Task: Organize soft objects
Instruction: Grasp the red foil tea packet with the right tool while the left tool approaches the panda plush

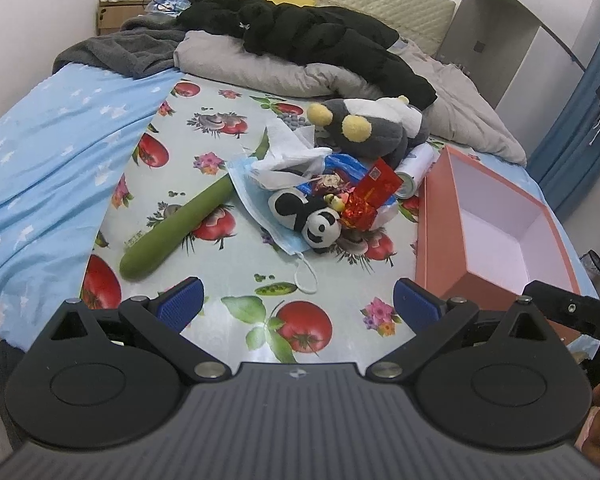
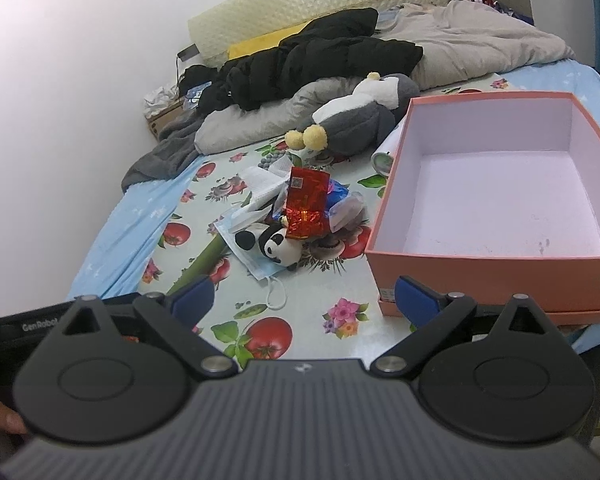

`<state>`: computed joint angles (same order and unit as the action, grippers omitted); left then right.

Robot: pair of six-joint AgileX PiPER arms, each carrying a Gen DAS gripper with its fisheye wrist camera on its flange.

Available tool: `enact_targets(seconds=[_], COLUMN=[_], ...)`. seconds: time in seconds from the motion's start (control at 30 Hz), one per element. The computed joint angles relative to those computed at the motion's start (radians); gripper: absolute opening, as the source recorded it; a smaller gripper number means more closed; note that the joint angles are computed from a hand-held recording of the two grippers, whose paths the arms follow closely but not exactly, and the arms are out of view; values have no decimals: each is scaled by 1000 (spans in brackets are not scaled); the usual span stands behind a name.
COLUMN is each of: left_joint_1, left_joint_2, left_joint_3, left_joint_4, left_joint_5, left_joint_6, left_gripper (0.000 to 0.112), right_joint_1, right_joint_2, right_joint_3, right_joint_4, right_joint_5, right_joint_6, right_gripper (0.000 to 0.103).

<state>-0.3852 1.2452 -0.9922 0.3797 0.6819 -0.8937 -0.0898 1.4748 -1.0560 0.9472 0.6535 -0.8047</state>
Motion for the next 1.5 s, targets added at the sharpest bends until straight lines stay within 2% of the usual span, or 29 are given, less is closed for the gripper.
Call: enact_targets(seconds=[0.17,0.37,0.57,0.7,0.8,0.93,1.03,1.1,1.17,1.23,1.33,1.43,1.5], left_joint_1=[48,129,211,262,282,304,321,321,333,349,343,335,339], left_joint_2=[38,152,274,354,424,506,567,602,639,673,713,749,769], left_joint_3=[20,11,-27,-62,-104,-157,-204,-231,-257,-279,-315,-345,-357], left_joint_4=[-31,-144,-298,-463,-586,-759,-924,-949,-1059,-1180,-1193,-1193,-1257], left_joint_5=[-105,-221,-294,-341,-363,-378,-359,-353,-335,-312,-312,-318,-308], left_joint_6=[77,217,398,574,710,889,1070,1108,1217,1315,1315,1318,1374], left_gripper=[102,101,101,101,101,97,93,88,80,78,75,67,62], right_joint_1=[47,132,166,212,227,251,267,272,275,274,274,273,275], right_joint_2=[25,123,275,346,426,541,614,656,712,762,834,881,901], right_joint_3=[3,-87,-247,-325,-424,-576,-677,-732,-808,-874,-976,-1035,-1060], right_joint_4=[35,-7,-81,-114,-152,-272,-350,-390,-444,-474,-514,-531,-547], right_joint_5=[-82,-165,-141,-167,-131,-93,-90,-81,-51,-10,64,95,102], right_joint_6=[-40,-3,107,99,158,299,389,435,501,552,618,645,670], right_gripper=[99,99,99,99,99,99,98,97,88,80,76,76,76])
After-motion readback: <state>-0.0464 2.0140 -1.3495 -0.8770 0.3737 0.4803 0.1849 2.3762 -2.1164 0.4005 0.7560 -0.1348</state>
